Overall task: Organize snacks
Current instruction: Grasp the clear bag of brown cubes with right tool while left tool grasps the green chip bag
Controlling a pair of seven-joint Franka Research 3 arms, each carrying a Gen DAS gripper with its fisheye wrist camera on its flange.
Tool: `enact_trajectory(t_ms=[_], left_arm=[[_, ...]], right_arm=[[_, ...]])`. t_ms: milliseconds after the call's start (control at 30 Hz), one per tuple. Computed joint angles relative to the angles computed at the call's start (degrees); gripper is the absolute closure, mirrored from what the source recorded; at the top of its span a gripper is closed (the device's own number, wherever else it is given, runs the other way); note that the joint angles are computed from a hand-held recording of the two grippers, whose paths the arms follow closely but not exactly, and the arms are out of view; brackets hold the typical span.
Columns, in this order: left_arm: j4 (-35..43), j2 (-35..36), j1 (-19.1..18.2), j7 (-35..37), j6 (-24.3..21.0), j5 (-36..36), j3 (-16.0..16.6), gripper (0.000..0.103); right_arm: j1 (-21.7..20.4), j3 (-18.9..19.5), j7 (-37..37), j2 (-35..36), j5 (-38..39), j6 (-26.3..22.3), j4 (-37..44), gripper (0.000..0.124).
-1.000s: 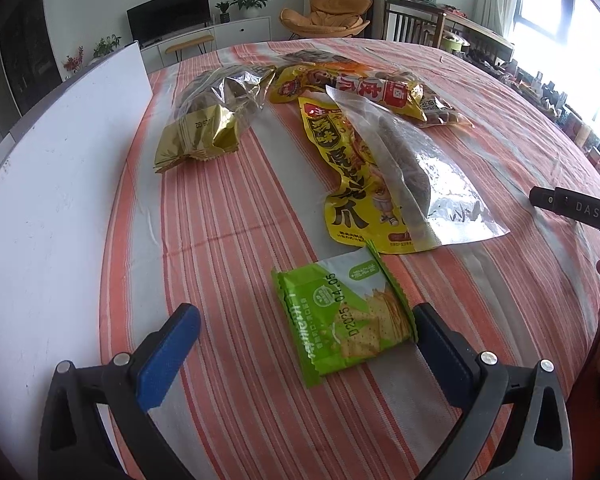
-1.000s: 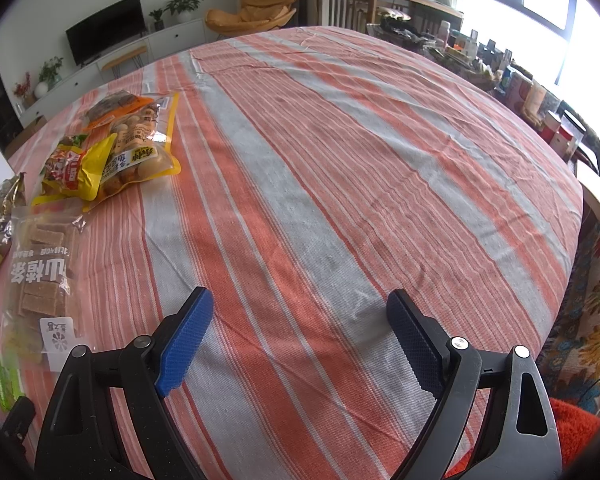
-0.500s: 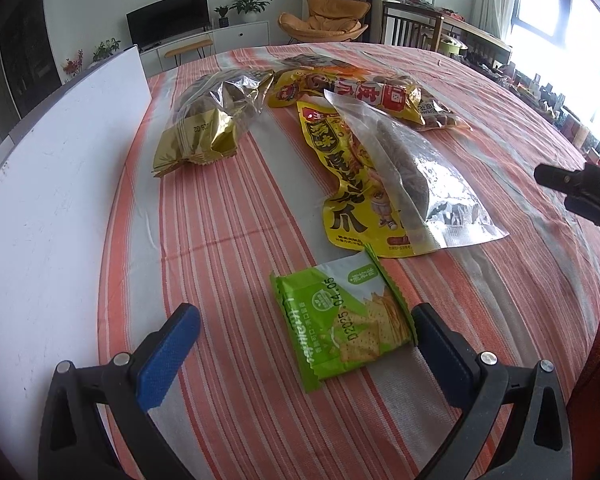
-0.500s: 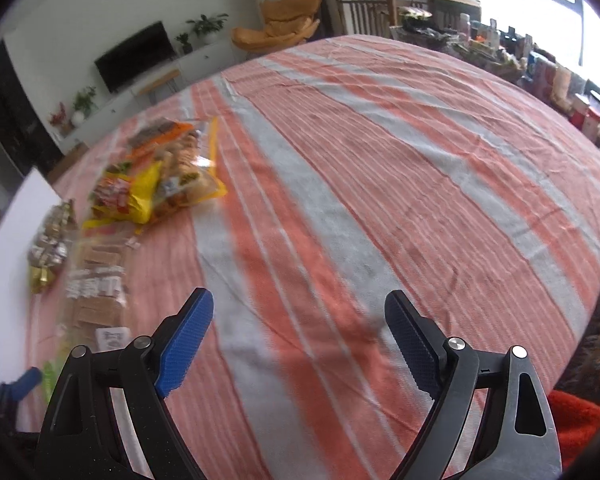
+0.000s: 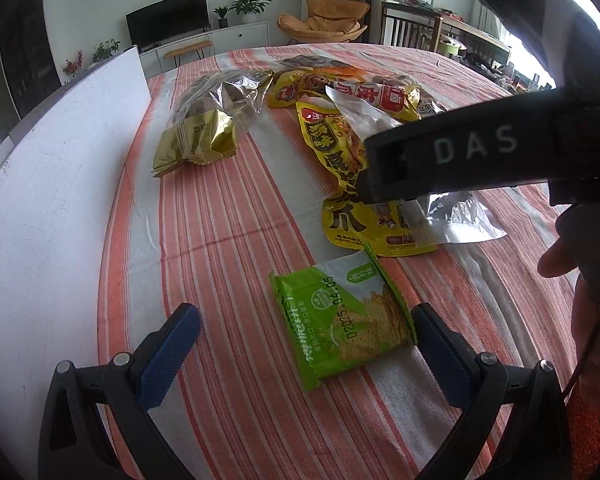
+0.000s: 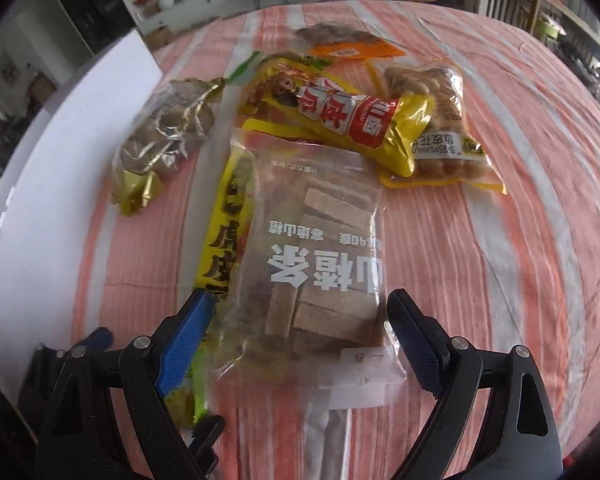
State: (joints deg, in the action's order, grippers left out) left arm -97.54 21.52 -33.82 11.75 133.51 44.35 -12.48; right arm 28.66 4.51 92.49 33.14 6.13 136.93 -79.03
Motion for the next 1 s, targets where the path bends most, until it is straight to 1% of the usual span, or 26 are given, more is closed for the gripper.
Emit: enact_trajectory(t_ms=[67, 133, 267, 367, 433, 467, 533, 600, 633, 667, 700, 733, 800, 833, 933, 1000], left_arm=[[0.1, 0.1, 0.0, 0.0, -0.1, 0.0, 0.0, 0.000], [0.1, 0.1, -0.1, 0.0, -0.1, 0.0, 0.0, 0.000], [0.1, 0.1, 0.0, 0.0, 0.0, 0.0, 0.0, 0.000], [0.1, 0.1, 0.0, 0.0, 0.0, 0.0, 0.0, 0.000], [0.0, 0.0, 0.0, 0.0, 0.0, 0.0, 0.1, 0.000], [0.0, 0.0, 0.0, 0.0, 0.0, 0.0, 0.1, 0.000], [0.0, 0.0, 0.0, 0.0, 0.0, 0.0, 0.1, 0.000], [0.0, 0.1, 0.0, 0.0, 0.0, 0.0, 0.1, 0.000], [0.0, 0.1, 0.0, 0.0, 0.0, 0.0, 0.1, 0.000], [0.0, 0.1, 0.0, 0.0, 0.0, 0.0, 0.1, 0.000], [0.0, 0.1, 0.0, 0.0, 0.0, 0.0, 0.1, 0.000], [0.0, 0.1, 0.0, 0.0, 0.0, 0.0, 0.1, 0.000], [0.0, 0.0, 0.0, 0.0, 0.1, 0.0, 0.1, 0.000], [0.0, 0.1, 0.0, 0.0, 0.1, 0.0, 0.1, 0.000], [0.0, 0.0, 0.0, 0.0, 0.1, 0.0, 0.1, 0.000], [0.0, 0.1, 0.0, 0.1, 0.1, 0.0, 0.1, 0.000]], right_arm=[[-1.6, 1.2, -1.1, -1.0, 2.8, 1.9, -2.2, 0.036], [-3.8, 2.9, -4.0, -2.6, 6.7, 3.6, -5.1, 0.047], [-8.4, 5.6, -10.5, -7.3, 16.1, 5.8, -12.1, 0.055], [-8.7, 4.8, -12.5, -11.6, 18.6, 8.8, -18.4, 0.058], [-7.4, 3.2, -11.4, -14.1, 16.2, 11.5, -22.0, 0.059], [-6.2, 1.8, -9.6, -14.8, 13.2, 12.6, -23.2, 0.059], [-3.6, -1.2, -4.1, -16.1, 5.2, 13.7, -25.0, 0.058], [-0.6, -4.9, 3.8, -16.3, -5.8, 14.6, -25.5, 0.057], [0.4, -6.2, 7.2, -16.2, -10.7, 14.9, -25.5, 0.056], [0.6, -6.8, 9.2, -16.1, -13.6, 15.1, -25.8, 0.054], [0.6, -7.1, 11.0, -15.5, -15.7, 14.8, -25.3, 0.045], [0.0, -6.7, 11.6, -14.7, -16.2, 14.5, -24.7, 0.041], [-1.6, -5.7, 12.2, -14.6, -15.3, 18.3, -26.4, 0.035], [-2.0, -5.6, 12.7, -14.7, -15.1, 19.8, -27.1, 0.033], [-2.0, -5.8, 13.8, -14.3, -15.9, 20.4, -26.9, 0.031], [-1.6, -6.4, 15.2, -14.1, -17.0, 21.9, -27.3, 0.030]])
